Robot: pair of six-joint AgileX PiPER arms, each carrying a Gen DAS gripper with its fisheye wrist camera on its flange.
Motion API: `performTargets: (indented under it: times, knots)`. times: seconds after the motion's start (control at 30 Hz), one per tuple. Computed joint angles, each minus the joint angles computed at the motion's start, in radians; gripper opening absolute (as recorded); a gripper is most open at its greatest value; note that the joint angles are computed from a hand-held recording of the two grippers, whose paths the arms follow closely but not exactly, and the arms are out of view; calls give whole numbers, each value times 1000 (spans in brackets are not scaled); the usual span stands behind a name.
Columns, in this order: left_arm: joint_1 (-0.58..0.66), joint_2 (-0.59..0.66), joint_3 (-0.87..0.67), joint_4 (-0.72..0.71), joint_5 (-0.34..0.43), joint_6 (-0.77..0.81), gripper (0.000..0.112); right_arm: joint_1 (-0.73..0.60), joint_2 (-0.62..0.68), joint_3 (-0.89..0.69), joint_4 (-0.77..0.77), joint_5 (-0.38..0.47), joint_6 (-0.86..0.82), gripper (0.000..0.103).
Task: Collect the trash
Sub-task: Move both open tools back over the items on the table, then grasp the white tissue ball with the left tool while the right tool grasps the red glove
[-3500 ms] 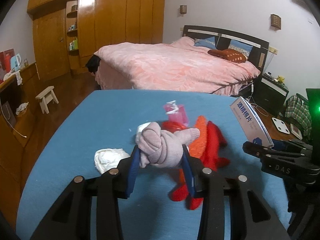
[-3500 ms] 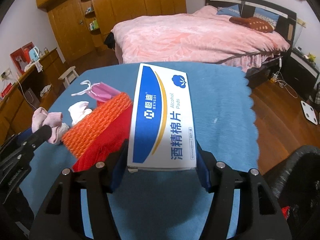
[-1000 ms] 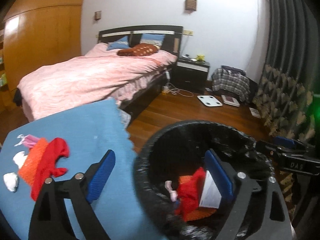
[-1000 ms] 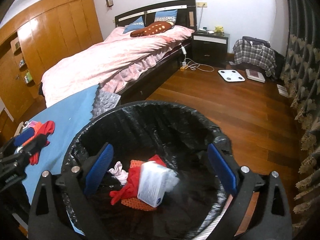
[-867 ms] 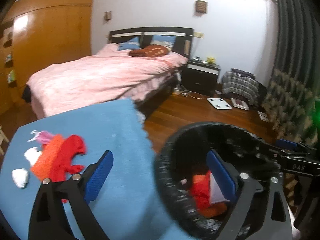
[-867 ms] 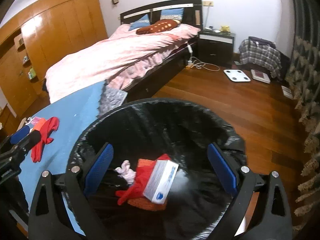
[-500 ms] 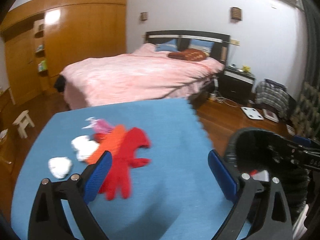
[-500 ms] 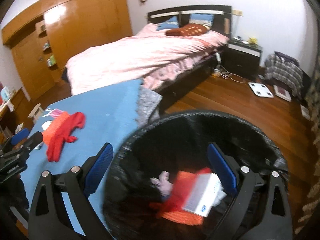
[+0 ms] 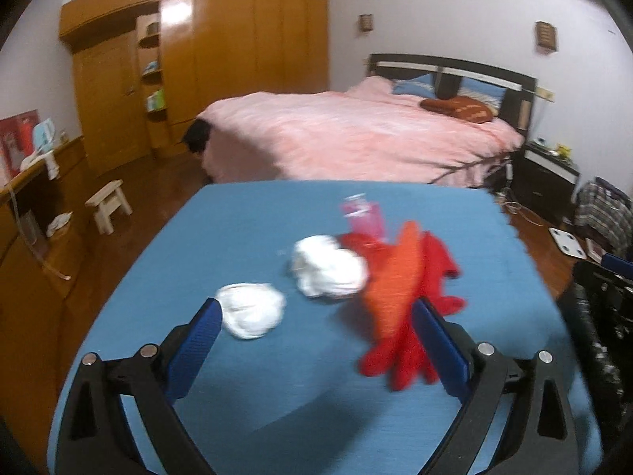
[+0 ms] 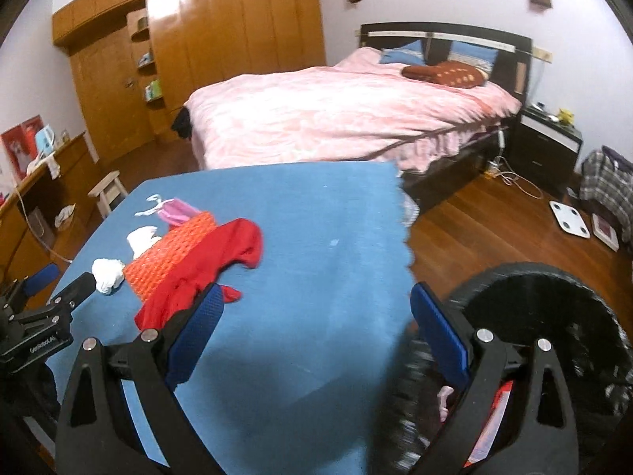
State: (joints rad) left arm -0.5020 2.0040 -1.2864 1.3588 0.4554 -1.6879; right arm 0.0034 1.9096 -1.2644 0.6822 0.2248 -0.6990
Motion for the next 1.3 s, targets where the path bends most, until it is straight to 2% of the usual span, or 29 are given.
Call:
performTargets:
  times: [0.13,0.3,0.57,0.7,0.8,0.87,0.93,0.97,1.03,1.23,1.3]
  knots:
    - [64,33,-13,-2,-15,7,94,52,67,-67,-174,-2,182,93]
    - [129,104,-96,-126,-55,163,93,99,145,-143,-344,17,359,93]
    - [192,175,-176,-359,-127,387,87,128,206,-213,-423,40,428,93]
    - [210,203,-207,-512,-134,532,85,137,221,-225,-455,41,462,93]
    - [222,224,-243,-656,-132,675,77,138,229,-231,-458,47,469,93]
    - [226,247,-283,-759,-95,778,66,139,232,-231,-453,49,466,93]
    - [225,262,-308,-752,-55,760,54,141,234,-230,-444,49,455,93]
    - [223,260,-302,-739,-59,739,45,142,236,-233,-431,54,442,93]
    - [227,244,-271,-716,-83,704,39,147,238,-233,-424,56,438,93]
    - [196,197,-206,-555,-110,569,35,163,245,-240,-368,69,381,93]
    - [189,185,-200,-557,-115,574,35,169,243,-238,-334,71,344,93]
